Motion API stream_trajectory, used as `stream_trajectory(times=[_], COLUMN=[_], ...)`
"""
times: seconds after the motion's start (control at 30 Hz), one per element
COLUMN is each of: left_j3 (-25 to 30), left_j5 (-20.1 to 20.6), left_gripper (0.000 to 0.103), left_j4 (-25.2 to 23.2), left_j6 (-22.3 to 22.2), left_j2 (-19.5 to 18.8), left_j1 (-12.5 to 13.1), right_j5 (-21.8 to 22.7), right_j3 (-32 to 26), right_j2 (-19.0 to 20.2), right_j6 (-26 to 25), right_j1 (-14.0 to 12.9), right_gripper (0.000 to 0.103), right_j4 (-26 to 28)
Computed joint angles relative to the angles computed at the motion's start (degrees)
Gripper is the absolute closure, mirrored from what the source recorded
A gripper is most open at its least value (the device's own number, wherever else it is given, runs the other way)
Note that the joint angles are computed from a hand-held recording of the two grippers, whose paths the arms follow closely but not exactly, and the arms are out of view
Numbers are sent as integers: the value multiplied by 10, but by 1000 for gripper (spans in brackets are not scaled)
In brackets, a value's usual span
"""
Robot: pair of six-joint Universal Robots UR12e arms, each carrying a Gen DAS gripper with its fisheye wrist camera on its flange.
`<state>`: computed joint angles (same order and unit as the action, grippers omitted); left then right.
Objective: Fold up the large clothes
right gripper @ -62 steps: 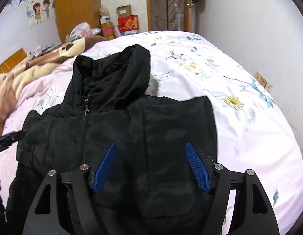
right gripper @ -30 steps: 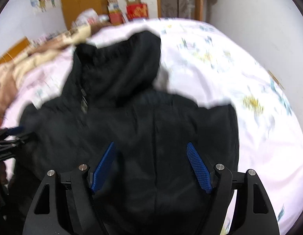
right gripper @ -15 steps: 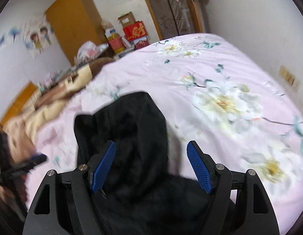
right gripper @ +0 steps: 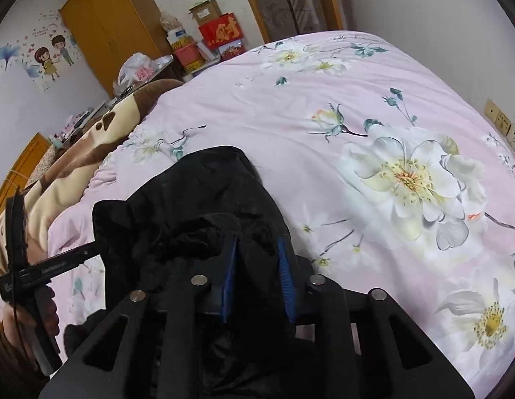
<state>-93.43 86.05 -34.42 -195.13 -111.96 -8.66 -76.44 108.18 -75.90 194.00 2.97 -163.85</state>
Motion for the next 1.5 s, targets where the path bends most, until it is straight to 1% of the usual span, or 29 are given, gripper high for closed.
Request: stream_trajectory(times=[0.03, 0.17, 0.27, 0.33, 0.37, 0.43, 0.5, 0.53, 0.6, 0.7, 0.77, 0.8, 0.83, 0.87, 0.93, 0.97, 1.0, 1.07, 1.1, 1.17, 1.23, 1.27, 1.3, 1.33, 1.37, 1.4, 1.43, 1.47, 1.5], left_j3=[2, -7, -18, -20, -24, -35, -54, -66, -81, -109, -126, -132, -140, -149, -167, -175, -178, -181, -181, -175, -156, -145, -137, -124, -107, -97, -79, -62, -46], left_j5=[2, 19, 23, 22, 19, 30, 39, 41, 42, 37, 37, 41, 35, 23, 27, 28, 18, 24, 17, 6, -27, -17, -15, -24, -21, -22, -32, -33, -42], left_gripper=[92, 98, 98, 98, 98, 99, 99, 99, 99, 99, 99, 99, 99, 103, 103, 103, 103, 103, 103, 102, 101, 97, 94, 85, 74, 68, 62, 62, 62], left_j4=[-2, 23, 34, 27, 25, 31, 48, 62, 72, 89, 93, 97, 103, 101, 112, 110, 102, 89, 96, 123, 130, 135, 138, 137, 138, 136, 121, 118, 110], left_j6=[-1, 18, 24, 17, 12, 20, 43, 49, 65, 71, 78, 85, 81, 66, 47, 46, 43, 21, 25, 38, 52, 56, 62, 74, 74, 72, 71, 59, 57], left_j2=[-2, 4, 12, 14, 16, 23, 34, 41, 52, 70, 82, 86, 90, 97, 106, 111, 112, 115, 115, 113, 105, 101, 97, 90, 80, 74, 65, 53, 42], left_j1=[-1, -7, -6, -3, -1, 0, 0, 1, 2, 6, 8, 7, 9, 14, 19, 22, 25, 28, 29, 31, 37, 35, 34, 35, 34, 34, 35, 33, 32], right_j5=[0, -17, -33, -62, -70, -73, -85, -96, -104, -111, -96, -91, -92, -94, -91, -82, -68, -67, -59, -23, -5, 5, 26, 41, 53, 59, 48, 36, 31], right_j3=[2, 4, 5, 2, 3, 9, 26, 34, 50, 80, 96, 101, 104, 106, 117, 122, 125, 128, 130, 129, 123, 121, 118, 116, 112, 105, 93, 82, 64], right_j2=[0, -5, -10, -11, -11, -15, -25, -29, -38, -57, -67, -71, -73, -74, -81, -85, -88, -89, -89, -89, -89, -90, -92, -92, -90, -84, -76, -68, -56], right_j6=[-2, -37, -74, -97, -102, -101, -118, -131, -161, -190, -201, -206, -210, -212, -214, -214, -216, -213, -208, -196, -183, -176, -154, -139, -126, -109, -92, -81, -69], right_j1=[-1, 4, 11, 19, 21, 21, 24, 27, 31, 33, 28, 26, 24, 23, 18, 14, 9, 6, 2, -8, -14, -17, -26, -33, -38, -41, -41, -38, -37], right_gripper=[85, 89, 91, 92, 92, 93, 93, 93, 94, 94, 94, 94, 94, 94, 95, 95, 95, 95, 95, 95, 95, 93, 87, 85, 82, 78, 72, 56, 47], right_j4=[-1, 6, 15, 34, 36, 37, 11, 1, -13, -28, -34, -30, -20, -16, -15, -13, -9, -10, -15, -14, -8, -7, -14, -29, -41, -56, -65, -62, -49])
